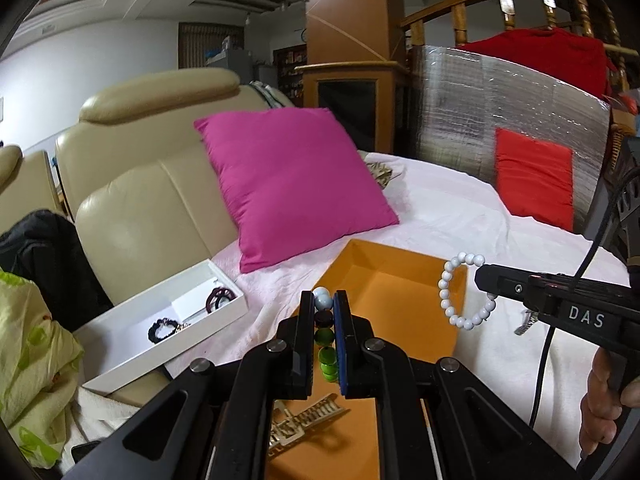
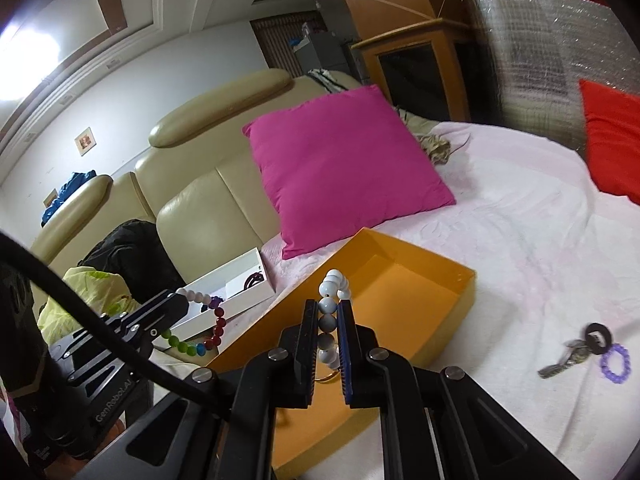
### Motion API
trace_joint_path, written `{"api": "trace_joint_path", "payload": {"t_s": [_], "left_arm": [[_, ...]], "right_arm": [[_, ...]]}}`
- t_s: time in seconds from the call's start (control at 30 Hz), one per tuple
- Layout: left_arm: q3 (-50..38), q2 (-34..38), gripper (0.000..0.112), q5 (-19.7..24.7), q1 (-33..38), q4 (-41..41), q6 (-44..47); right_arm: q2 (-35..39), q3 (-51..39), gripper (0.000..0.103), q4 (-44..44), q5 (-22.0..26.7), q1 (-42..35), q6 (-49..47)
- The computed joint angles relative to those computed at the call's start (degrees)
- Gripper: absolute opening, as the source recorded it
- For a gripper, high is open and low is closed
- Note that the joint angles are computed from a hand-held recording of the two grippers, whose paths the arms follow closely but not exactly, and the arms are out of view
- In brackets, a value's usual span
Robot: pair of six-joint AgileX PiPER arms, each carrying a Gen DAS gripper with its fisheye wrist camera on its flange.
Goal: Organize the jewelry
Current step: 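Carry both bracelets over the orange box and open both tools inside it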
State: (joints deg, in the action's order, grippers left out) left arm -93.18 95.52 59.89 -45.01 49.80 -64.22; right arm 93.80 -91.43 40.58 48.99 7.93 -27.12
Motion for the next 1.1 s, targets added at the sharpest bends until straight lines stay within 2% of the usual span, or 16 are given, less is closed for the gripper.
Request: {"api": "trace_joint_path", "payload": {"t_s": [0.2,0.47,0.7,0.97,1.1], "left_arm": [[6.4,-2.6,0.009,-6.4,5.0,-3.5,0.1],[14.6,-5.3,0.009,-19.0,10.6,-9.9,3.3],[13.2,-1.7,0.009,-20.9,12.5,-14.6,7.7],[12.6,0.1,0.009,-24.8,13.6,-19.8,12.1],[11.6,1.7,0.009,-25.4,14.1,-21.2,13.7]], "right_arm": [[6.1,-4.3,0.010,-1.9,0.2,2.7,3.2],[11.8,-7.4,0.010,-2.6,0.3,4.8,4.1],[16.1,-10.2,0.010,-3.9,0.6,5.0,5.9],[18.0,-10.9,0.010,-3.6,0.6,4.6,5.4],[19.4,-11.7,0.010,-3.5,0.8,4.3,5.5]]}}
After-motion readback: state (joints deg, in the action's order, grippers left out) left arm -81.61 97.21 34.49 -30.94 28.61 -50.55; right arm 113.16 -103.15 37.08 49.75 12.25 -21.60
